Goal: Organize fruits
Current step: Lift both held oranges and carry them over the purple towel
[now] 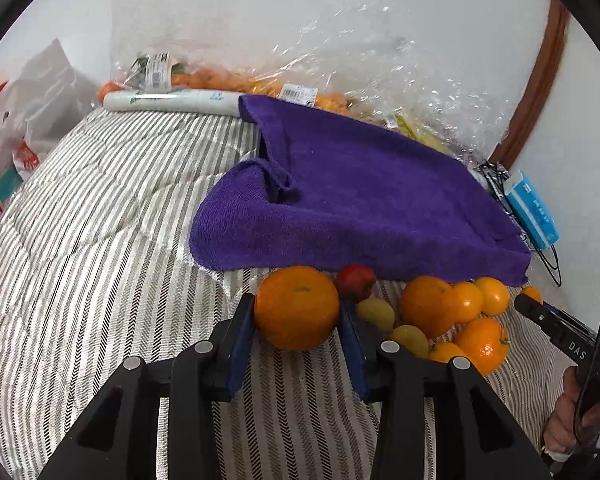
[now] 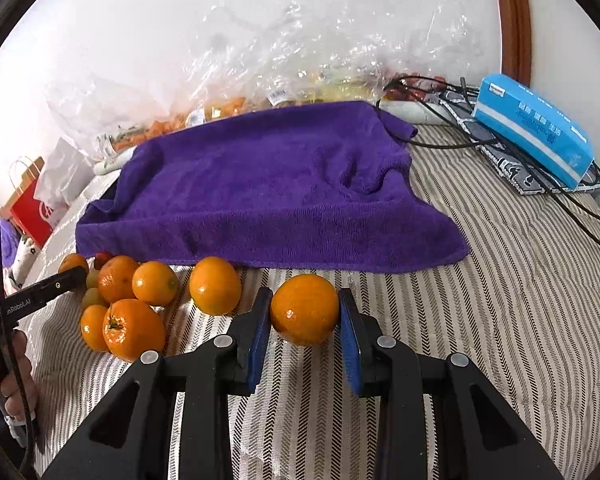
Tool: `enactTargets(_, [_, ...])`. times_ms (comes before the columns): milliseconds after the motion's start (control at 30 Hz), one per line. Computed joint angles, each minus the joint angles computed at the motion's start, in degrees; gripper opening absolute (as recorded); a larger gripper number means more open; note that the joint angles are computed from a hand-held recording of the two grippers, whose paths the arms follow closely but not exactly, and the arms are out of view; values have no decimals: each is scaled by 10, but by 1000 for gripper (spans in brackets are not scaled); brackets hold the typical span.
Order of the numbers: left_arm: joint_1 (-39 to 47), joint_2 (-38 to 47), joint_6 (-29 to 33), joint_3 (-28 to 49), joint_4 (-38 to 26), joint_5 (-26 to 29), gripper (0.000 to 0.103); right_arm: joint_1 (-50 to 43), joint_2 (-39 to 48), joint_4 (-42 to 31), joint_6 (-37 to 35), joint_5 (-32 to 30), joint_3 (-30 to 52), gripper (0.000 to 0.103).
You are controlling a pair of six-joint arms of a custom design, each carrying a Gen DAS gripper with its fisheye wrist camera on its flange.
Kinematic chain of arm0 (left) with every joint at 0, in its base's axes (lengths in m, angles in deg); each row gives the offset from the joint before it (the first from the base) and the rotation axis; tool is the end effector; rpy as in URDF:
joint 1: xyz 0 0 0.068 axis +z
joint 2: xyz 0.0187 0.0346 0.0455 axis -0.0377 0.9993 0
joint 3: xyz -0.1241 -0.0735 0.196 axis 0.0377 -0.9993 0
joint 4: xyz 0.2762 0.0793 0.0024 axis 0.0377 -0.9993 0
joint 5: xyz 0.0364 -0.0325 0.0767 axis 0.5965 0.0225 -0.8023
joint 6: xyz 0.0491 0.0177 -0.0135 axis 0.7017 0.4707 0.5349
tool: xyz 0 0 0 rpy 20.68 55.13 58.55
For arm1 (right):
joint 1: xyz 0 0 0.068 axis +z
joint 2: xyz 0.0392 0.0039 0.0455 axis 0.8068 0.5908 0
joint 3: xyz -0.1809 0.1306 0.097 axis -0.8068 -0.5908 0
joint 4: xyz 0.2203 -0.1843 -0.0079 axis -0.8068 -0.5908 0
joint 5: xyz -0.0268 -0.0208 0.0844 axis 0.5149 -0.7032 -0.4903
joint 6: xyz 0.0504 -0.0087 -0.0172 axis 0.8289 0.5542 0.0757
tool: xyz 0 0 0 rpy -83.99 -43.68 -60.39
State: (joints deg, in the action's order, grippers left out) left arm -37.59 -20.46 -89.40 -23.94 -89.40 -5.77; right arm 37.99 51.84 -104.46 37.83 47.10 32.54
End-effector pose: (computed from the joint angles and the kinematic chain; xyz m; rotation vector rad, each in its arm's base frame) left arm 0.1489 -0.0826 0.1518 -0.6456 2.2620 -0.0494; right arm 0.2677 -0.0528 0.1496 -0.6040 2.3313 0.4952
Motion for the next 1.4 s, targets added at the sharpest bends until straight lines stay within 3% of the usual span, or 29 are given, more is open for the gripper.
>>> enactTargets(133, [-28,18,-2,22,-11,-39,38,-5,-25,-14,0,-2,5,32])
enactTargets(267, [-28,30,6,67,-34,-35,38,-8,-58,-39,9,-7,33,32])
enactTargets(433, [-5,64,66,138,-25,-50,38,13,-65,-31,48,1,78,32])
enactTargets(800, [153,161,175,196,94,41,38,113,21,43,145,48,157,32])
enactTargets(1133, [202,229,184,158,197,83,38,142,108,103,156,56,169,32])
enactTargets(1400, [205,270,193,161,218,86,38,136,139,114,158,67,182,32])
